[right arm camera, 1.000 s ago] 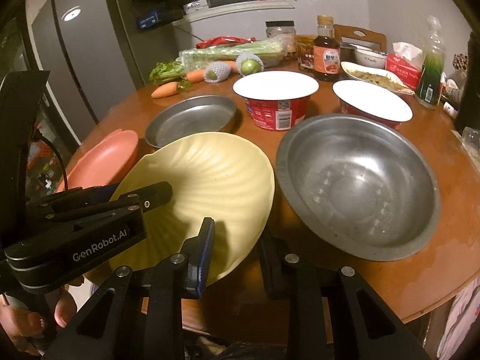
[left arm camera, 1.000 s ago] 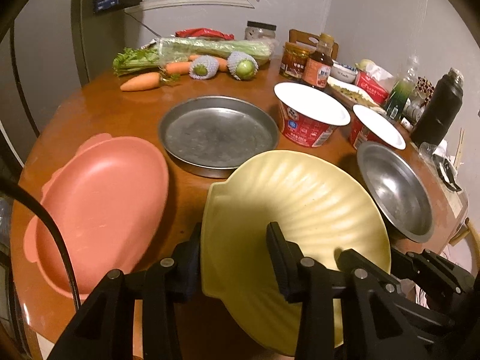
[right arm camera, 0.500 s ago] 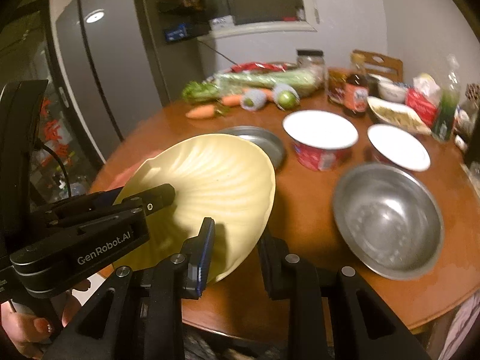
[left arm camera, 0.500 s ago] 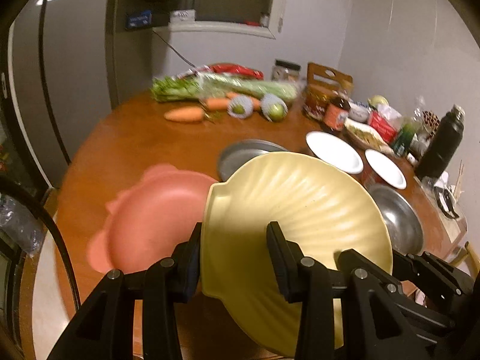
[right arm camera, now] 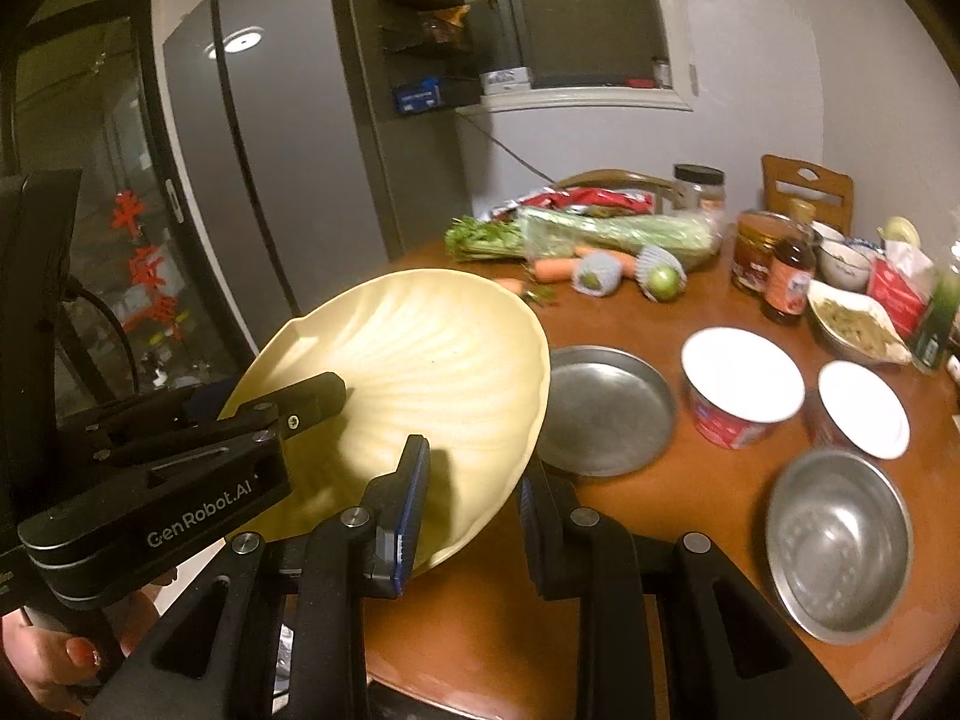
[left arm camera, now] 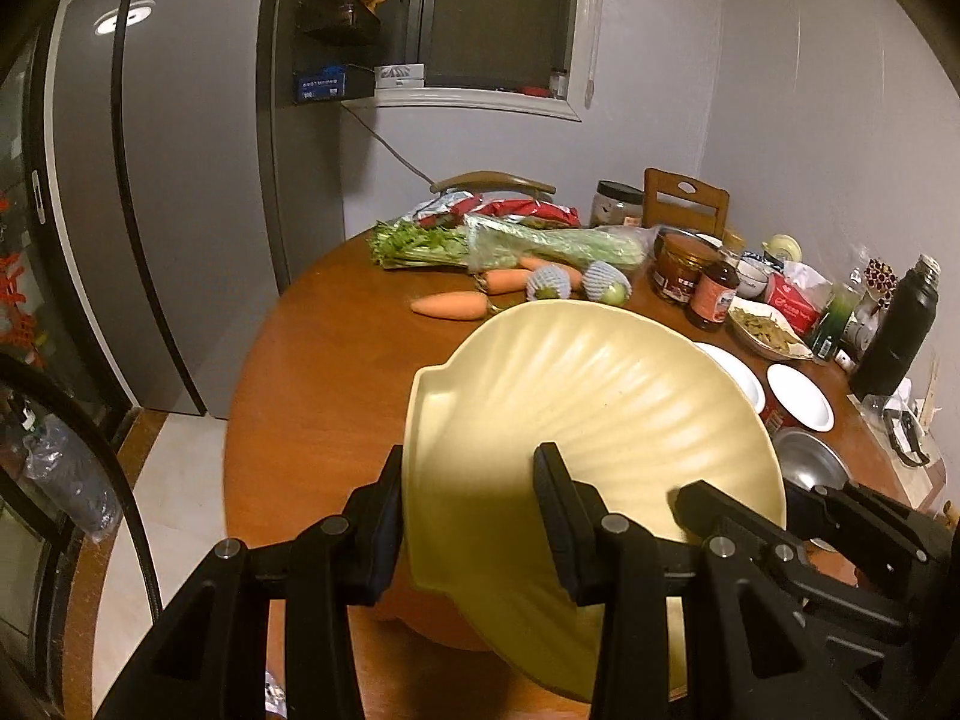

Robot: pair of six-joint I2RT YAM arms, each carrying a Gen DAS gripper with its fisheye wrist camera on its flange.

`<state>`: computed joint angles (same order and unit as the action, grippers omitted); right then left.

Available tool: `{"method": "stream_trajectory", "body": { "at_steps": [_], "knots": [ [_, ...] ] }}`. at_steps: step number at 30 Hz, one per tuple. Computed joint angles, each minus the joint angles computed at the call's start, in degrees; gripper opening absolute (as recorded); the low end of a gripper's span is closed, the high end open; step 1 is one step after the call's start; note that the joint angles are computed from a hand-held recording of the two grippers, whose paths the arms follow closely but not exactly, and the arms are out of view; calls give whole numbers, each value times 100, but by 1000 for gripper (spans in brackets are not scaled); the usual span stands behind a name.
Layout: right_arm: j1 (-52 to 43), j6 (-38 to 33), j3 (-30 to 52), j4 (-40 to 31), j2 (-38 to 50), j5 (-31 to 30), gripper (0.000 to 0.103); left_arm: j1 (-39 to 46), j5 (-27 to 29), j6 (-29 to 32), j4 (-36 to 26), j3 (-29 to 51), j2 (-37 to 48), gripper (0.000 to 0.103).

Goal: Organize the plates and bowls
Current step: 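Lift the shell plate with the left tool and carry it over the pink plate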

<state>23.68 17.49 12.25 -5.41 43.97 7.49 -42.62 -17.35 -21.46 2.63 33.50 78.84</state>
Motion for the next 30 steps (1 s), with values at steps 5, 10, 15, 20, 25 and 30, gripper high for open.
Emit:
{"method": "stream_trajectory", "body": {
  "at_steps": [5, 10, 15, 20, 25, 30],
  "knots": [
    [370, 201, 284, 590, 919, 247, 29, 411, 290, 281, 18, 9, 70, 41],
    [566, 436, 275, 1098, 1655, 352, 29, 680, 559, 401, 273, 33, 561, 41],
    [508, 533, 269, 1672, 2516, 263, 30, 858, 773, 483, 521, 104, 1102, 41],
    [567, 615, 266, 2086, 3138, 324, 30, 936, 867, 599, 684, 173, 1463, 41],
    [425, 651, 384, 2288, 3653, 155, 30, 981, 928, 641, 767, 272, 1781, 42],
    [497, 610, 546, 2383, 4055, 147, 31, 1077, 919, 701, 828, 317, 1953, 42]
  ]
}}
